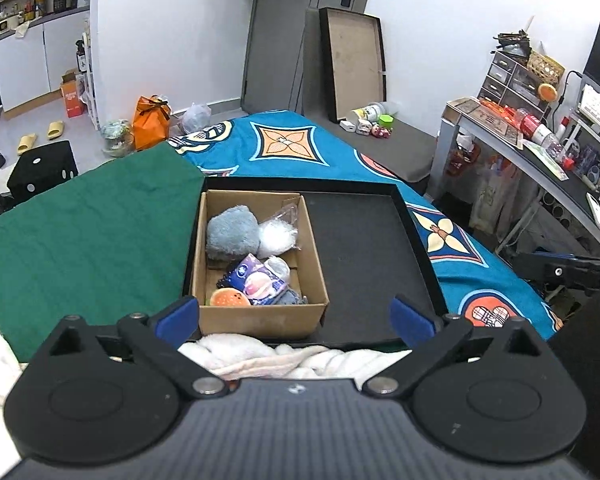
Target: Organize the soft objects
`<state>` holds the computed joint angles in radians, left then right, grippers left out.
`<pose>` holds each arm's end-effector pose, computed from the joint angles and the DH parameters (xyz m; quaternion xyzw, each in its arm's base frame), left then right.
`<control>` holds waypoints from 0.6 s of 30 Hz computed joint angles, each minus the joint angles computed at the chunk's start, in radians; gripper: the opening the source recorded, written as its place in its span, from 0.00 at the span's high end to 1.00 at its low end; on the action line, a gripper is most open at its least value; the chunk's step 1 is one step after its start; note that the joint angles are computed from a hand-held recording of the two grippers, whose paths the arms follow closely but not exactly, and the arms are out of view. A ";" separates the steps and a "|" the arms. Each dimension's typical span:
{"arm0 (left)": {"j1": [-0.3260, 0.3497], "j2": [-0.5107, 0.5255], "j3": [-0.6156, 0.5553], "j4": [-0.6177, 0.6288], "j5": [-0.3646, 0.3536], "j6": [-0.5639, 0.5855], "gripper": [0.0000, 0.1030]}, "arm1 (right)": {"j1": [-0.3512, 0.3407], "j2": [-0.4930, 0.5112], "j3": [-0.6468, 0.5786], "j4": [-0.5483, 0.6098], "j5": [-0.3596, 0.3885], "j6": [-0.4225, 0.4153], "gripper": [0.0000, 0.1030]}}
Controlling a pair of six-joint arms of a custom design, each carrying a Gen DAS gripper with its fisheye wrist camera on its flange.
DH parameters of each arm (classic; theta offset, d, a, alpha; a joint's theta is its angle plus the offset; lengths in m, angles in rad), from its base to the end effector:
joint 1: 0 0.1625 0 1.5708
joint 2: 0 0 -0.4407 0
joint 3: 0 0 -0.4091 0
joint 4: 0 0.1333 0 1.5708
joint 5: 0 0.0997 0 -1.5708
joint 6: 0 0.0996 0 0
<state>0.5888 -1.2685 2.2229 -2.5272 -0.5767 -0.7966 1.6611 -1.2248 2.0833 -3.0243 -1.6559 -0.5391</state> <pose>-0.2684 -0.4399 0.1953 0.0809 0.8753 -0.3709 0.2997 0.1744 -0.5415 0.2411 0.2838 -0.9122 0.2765 0.1048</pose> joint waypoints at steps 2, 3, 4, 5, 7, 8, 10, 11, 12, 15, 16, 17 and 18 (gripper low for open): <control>-0.004 -0.001 0.002 0.006 0.001 -0.013 0.02 | -0.006 -0.005 0.005 0.004 0.009 0.006 0.00; -0.003 -0.002 0.004 0.002 -0.002 -0.012 0.02 | -0.009 -0.009 0.007 0.008 0.016 0.011 0.00; -0.002 -0.003 0.005 -0.002 -0.006 -0.011 0.02 | -0.010 -0.011 0.009 0.009 0.017 0.015 0.00; -0.001 -0.003 0.006 -0.005 -0.010 -0.011 0.02 | -0.010 -0.012 0.011 0.007 0.017 0.016 0.00; -0.001 -0.003 0.007 -0.008 -0.014 -0.015 0.02 | -0.011 -0.016 0.015 0.004 0.020 0.014 0.00; -0.002 -0.002 0.008 -0.009 -0.015 -0.018 0.02 | -0.011 -0.018 0.018 0.005 0.023 0.012 0.00; -0.002 -0.001 0.006 -0.006 -0.017 -0.023 0.02 | -0.011 -0.024 0.021 0.008 0.027 0.008 0.00; -0.003 0.000 0.006 -0.002 -0.015 -0.025 0.02 | -0.011 -0.027 0.023 0.009 0.030 0.005 0.00; -0.004 0.001 0.005 0.002 -0.014 -0.028 0.02 | -0.011 -0.029 0.025 0.009 0.033 0.002 0.00; -0.008 0.004 0.005 0.008 -0.010 -0.034 0.02 | -0.011 -0.032 0.027 0.014 0.041 -0.005 0.00; -0.008 0.005 0.005 0.006 -0.010 -0.035 0.02 | -0.010 -0.033 0.028 0.015 0.042 -0.006 0.00; -0.008 0.004 0.005 0.007 -0.011 -0.035 0.02 | -0.009 -0.032 0.027 0.013 0.039 -0.006 0.00; -0.008 0.005 0.004 0.007 -0.012 -0.037 0.02 | -0.009 -0.031 0.027 0.012 0.037 -0.005 0.00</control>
<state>0.5810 -1.2638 2.2271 -2.5198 -0.5882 -0.8335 1.6522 -1.2562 2.1104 -3.0127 -1.6187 -0.5442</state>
